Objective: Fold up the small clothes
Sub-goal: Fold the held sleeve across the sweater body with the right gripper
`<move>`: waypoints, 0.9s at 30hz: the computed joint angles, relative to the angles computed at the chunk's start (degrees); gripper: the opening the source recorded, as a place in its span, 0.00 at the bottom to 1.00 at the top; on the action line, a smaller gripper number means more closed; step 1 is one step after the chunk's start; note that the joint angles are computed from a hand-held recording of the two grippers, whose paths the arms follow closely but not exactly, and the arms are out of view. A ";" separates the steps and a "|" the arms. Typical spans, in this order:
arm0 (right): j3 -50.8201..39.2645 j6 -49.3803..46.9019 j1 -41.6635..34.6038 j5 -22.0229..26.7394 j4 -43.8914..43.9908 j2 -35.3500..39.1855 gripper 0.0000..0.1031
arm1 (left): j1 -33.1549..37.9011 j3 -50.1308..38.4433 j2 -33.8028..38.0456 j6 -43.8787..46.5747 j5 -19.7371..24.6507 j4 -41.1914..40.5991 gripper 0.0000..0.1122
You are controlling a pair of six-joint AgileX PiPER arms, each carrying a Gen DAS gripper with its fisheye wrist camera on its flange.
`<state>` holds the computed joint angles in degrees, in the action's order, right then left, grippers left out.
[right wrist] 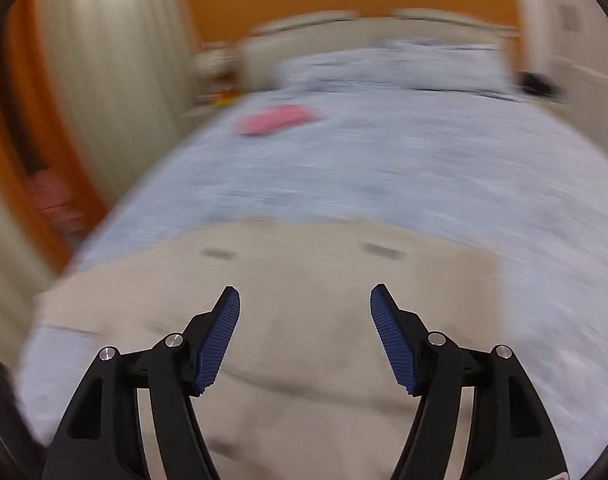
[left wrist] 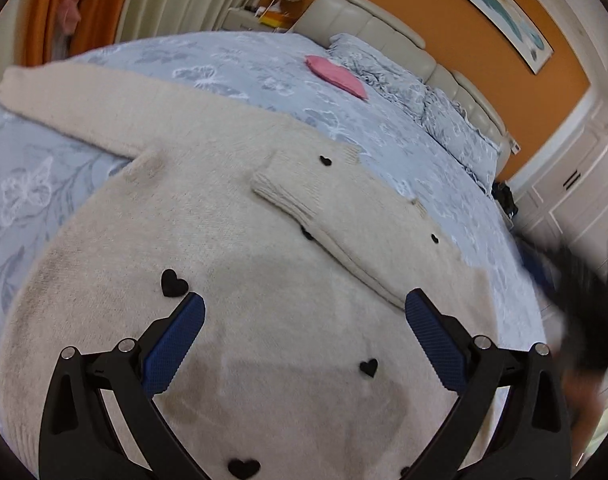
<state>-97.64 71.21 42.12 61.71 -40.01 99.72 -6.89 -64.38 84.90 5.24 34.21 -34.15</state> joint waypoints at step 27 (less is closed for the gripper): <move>45.46 -5.48 -23.74 -31.08 18.07 -21.55 0.27 | -2.13 -27.54 27.44 -9.00 0.95 5.76 0.09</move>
<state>-52.18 65.73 18.37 30.63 -21.94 78.17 -9.02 -91.92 112.35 -3.75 35.16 -28.38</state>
